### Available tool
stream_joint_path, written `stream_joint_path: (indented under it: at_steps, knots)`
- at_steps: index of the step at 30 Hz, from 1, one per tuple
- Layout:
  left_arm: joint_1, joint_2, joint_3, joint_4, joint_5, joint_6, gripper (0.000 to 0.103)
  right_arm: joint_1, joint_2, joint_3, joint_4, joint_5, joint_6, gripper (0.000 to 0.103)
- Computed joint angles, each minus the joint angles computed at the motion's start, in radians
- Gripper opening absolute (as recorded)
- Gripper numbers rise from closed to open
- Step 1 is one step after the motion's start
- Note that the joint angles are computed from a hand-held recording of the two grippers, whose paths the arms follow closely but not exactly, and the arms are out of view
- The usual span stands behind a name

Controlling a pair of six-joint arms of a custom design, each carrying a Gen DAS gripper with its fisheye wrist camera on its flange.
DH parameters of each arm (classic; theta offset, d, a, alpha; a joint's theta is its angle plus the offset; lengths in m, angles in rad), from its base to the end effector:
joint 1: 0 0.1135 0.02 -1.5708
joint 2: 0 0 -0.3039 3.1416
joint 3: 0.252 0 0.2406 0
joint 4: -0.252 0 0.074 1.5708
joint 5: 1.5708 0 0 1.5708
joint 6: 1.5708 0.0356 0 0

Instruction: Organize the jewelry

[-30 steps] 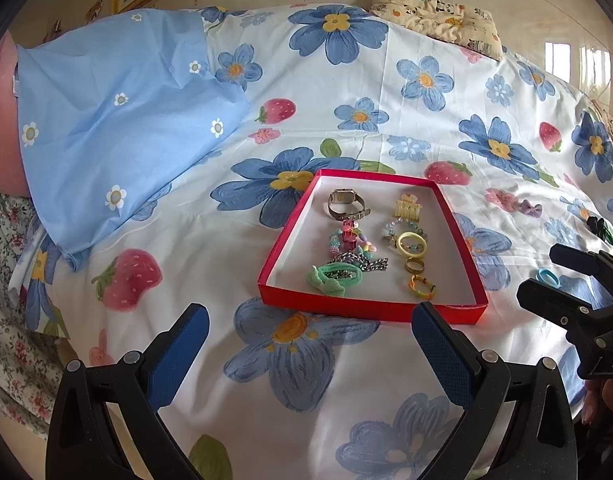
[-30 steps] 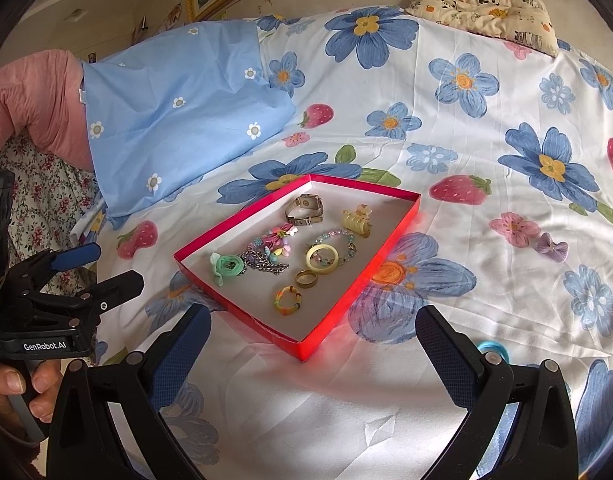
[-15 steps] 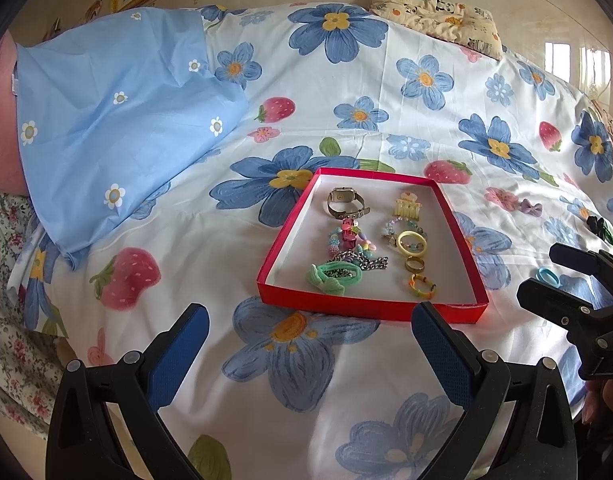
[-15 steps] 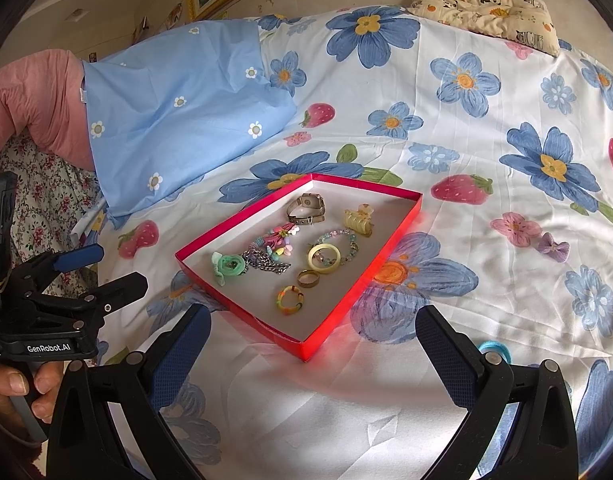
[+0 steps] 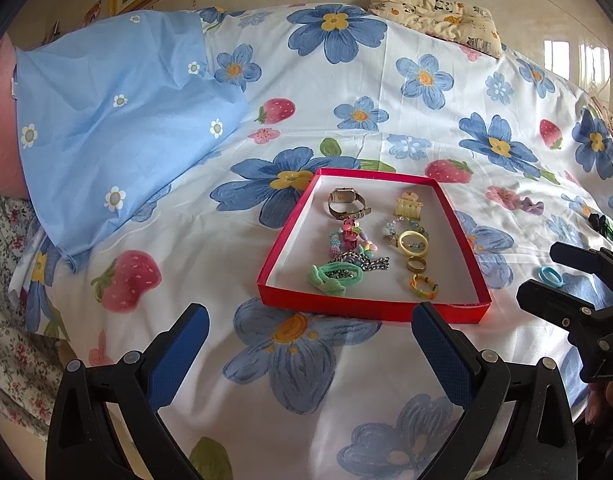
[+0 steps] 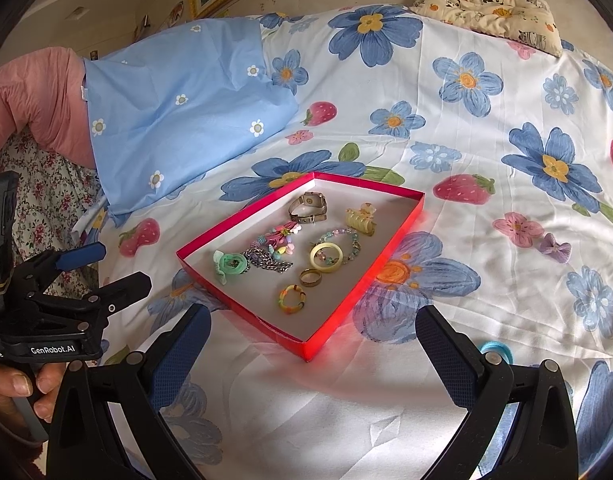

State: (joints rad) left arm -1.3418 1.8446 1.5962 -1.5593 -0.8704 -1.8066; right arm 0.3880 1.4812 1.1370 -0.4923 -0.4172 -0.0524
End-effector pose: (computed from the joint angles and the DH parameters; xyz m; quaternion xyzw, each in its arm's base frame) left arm 0.0992 -0.3055 0.3127 -0.1589 0.8877 0.1057 0.4190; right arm 0.2757 0.1283 0.3149 -0.2720 0.8748 0.2492 0.3140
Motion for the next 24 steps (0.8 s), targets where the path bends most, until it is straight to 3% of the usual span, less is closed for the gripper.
stream_joint_path:
  at_steps: [24]
  knots:
    - [0.009,0.003,0.000,0.016,0.001,0.016,0.102,-0.008,0.012,0.005,-0.005,-0.009,-0.010,0.103]
